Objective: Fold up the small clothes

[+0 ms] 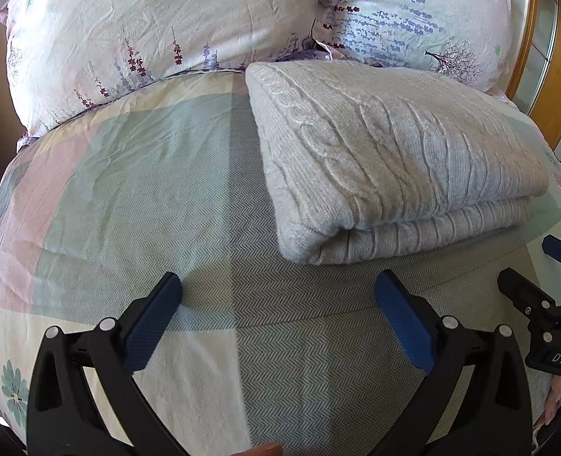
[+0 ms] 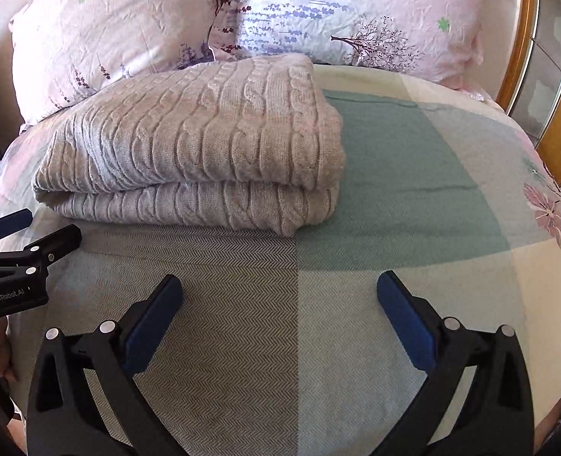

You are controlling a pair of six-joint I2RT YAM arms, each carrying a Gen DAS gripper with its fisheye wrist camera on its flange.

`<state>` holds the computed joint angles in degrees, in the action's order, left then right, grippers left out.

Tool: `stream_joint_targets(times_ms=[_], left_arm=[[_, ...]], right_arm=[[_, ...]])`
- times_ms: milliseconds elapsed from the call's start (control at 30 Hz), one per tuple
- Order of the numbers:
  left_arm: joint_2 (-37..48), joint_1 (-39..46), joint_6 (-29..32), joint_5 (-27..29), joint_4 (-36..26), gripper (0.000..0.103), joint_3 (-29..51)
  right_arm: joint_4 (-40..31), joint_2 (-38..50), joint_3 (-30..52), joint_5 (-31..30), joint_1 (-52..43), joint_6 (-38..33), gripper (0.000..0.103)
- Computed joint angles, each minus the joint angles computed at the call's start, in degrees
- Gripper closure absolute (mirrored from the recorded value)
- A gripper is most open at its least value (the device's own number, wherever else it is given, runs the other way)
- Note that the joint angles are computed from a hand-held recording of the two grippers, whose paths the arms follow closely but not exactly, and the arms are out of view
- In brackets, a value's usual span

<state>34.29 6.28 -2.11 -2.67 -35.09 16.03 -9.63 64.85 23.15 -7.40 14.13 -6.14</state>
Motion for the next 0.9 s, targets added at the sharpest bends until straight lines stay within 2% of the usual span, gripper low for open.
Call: stream_joint_targets(times_ms=[900], left_arm=[[0.0,-0.2,-0.3,-0.1,0.0,0.002,0.0]], right_arm=[[0.4,0.4,0.1,0.1,-0.1,0.1,0.001]])
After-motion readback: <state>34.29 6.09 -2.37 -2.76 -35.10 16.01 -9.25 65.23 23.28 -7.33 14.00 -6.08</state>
